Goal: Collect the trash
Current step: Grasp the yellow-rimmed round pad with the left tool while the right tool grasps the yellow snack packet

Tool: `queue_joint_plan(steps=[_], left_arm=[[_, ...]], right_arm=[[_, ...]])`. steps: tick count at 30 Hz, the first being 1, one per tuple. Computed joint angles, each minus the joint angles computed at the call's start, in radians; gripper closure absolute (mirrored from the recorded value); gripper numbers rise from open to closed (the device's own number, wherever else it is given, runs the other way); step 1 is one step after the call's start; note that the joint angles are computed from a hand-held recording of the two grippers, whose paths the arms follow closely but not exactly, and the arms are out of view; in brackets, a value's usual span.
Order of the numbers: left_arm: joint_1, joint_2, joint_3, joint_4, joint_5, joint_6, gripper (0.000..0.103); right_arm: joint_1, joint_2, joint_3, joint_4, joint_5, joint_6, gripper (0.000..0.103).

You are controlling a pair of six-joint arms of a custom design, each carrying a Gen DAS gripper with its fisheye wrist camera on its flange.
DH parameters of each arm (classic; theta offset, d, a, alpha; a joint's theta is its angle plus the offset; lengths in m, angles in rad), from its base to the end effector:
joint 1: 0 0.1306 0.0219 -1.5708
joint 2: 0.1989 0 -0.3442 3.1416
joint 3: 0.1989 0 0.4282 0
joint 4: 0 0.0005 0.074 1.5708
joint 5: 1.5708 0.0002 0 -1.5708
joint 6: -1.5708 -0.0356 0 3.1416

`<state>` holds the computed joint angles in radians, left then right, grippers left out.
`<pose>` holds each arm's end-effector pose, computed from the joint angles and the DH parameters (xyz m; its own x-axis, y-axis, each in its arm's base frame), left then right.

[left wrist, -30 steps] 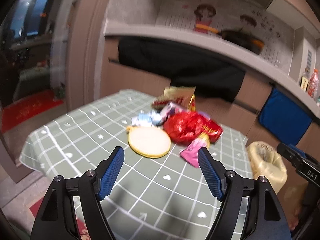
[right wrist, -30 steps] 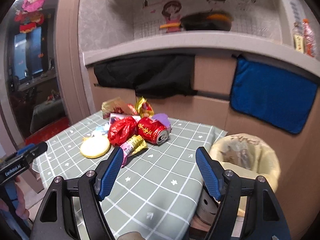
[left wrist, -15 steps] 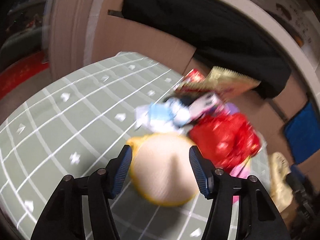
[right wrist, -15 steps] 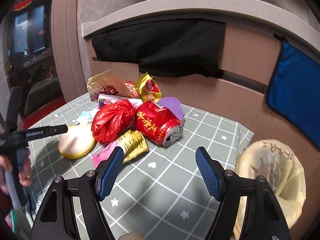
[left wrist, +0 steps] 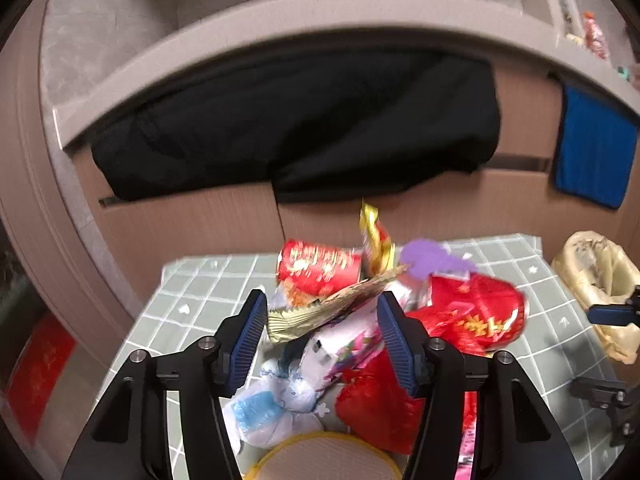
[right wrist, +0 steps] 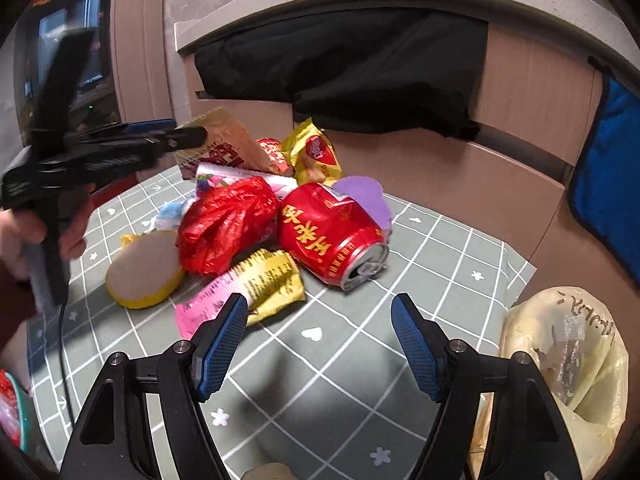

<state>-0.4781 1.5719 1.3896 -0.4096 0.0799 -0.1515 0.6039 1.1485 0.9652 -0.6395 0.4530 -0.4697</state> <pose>0.5331 -0.2800 0.3291 -0.4116 0.3827 -0.8271 0.5863 0.8060 0.0812 0.3702 0.2358 0.3104 -0.6582 0.0403 -0.7517 0.0363 0.9991 0.0218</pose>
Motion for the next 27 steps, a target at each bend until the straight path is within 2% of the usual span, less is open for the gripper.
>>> queue_joint_plan(steps=[2, 5, 9, 10, 17, 21, 24, 25, 27], left_arm=[[0.015, 0.044, 0.052, -0.077, 0.051, 0.063, 0.056], [0.037, 0.064, 0.068, -0.139, 0.134, 0.176, 0.062], [0.041, 0.016, -0.012, -0.126, 0.151, 0.217, 0.081], [0.041, -0.005, -0.038, -0.121, 0.154, 0.226, 0.082], [0.084, -0.185, -0.226, -0.124, 0.210, 0.302, 0.083], [0.099, -0.263, -0.302, -0.096, 0.148, 0.352, 0.082], [0.119, -0.282, -0.329, -0.099, 0.158, 0.394, 0.079], [0.128, -0.278, -0.330, -0.106, 0.171, 0.405, 0.076], [0.142, -0.257, -0.320, -0.133, 0.196, 0.421, 0.058]], right_arm=[[-0.013, -0.004, -0.006, -0.005, -0.015, -0.003, 0.031], [-0.026, -0.005, -0.012, -0.001, -0.044, -0.017, 0.031], [-0.025, -0.007, -0.017, 0.011, -0.059, -0.022, 0.031], [-0.021, -0.004, -0.015, 0.010, -0.057, -0.020, 0.031], [-0.003, 0.007, 0.007, 0.012, -0.082, -0.019, 0.031], [-0.033, 0.103, 0.083, 0.010, -0.192, -0.071, 0.031], [-0.049, 0.191, 0.146, -0.003, -0.204, -0.097, 0.033], [-0.056, 0.219, 0.164, -0.009, -0.219, -0.102, 0.043], [-0.073, 0.257, 0.189, -0.022, -0.299, -0.109, 0.066]])
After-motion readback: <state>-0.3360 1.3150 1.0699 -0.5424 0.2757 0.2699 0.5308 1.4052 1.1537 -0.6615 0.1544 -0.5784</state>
